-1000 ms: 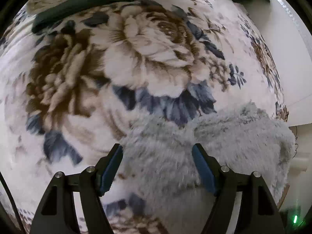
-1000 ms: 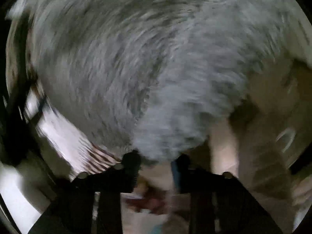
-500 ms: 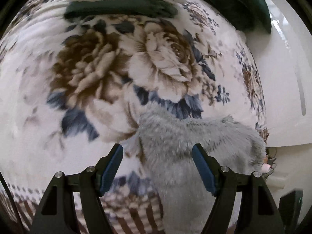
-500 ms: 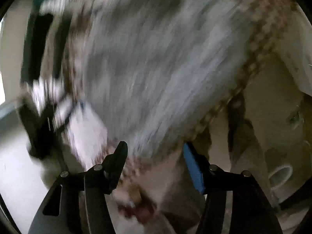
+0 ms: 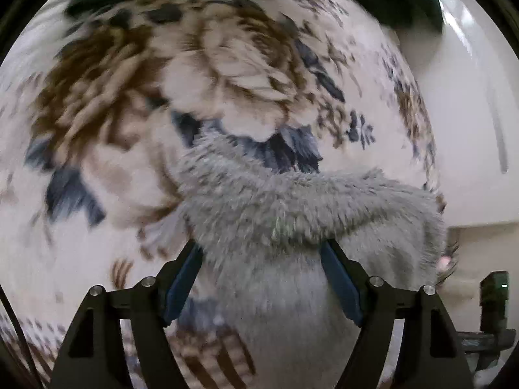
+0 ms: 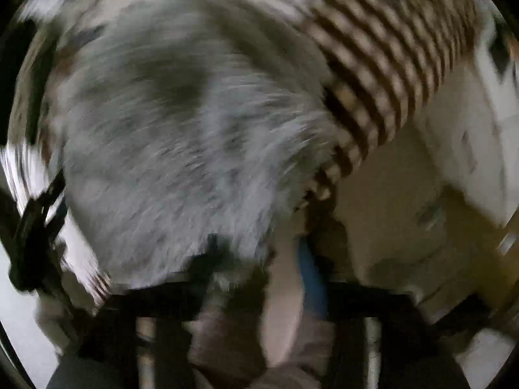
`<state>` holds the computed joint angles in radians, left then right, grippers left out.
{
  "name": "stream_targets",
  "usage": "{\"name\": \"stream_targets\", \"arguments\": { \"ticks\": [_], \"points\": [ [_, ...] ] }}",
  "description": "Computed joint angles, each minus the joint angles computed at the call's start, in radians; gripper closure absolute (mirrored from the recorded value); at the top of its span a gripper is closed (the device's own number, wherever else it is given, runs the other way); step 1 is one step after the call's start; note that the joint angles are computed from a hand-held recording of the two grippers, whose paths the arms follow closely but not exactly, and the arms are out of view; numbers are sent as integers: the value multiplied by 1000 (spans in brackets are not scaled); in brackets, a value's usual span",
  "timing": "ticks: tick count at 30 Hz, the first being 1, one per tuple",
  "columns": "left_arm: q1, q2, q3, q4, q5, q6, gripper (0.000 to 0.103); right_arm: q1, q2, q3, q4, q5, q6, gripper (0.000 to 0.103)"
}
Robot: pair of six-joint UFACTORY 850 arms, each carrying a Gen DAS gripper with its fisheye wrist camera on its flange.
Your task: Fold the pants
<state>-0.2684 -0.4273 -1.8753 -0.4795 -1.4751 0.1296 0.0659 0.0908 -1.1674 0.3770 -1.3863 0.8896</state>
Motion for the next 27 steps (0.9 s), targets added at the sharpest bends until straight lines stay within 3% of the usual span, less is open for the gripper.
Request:
{"name": "stream_targets", "arguments": {
  "ticks": [2, 5, 10, 14, 17, 19, 22, 27],
  "points": [
    [34, 35, 33, -3, 3, -37, 5, 10, -67, -136, -58, -73, -69, 29],
    [70, 124, 111, 61, 71, -69, 5, 56, -249, -371, -74, -138, -205, 27],
    [86, 265, 282, 169, 120, -164, 5, 157, -623, -811, -89, -249, -444, 21],
    [114, 359, 451, 56, 133, -309, 5, 231, -904, -1114, -191, -365, -708, 19],
    [112, 404, 537, -31, 178, -415, 5, 260, -978, -1149, -271, -451, -842, 19],
    [107, 421, 576, -66, 212, -479, 5, 258, -1000, -1159, -277, -455, -901, 20],
    [95, 449, 622, -74, 251, -546, 5, 245, -1000, -1171, -293, -450, -949, 34],
    [31, 518, 676, 21, 177, -572, 4, 216, -947, -1118, -297, -426, -1002, 38]
  ]
}}
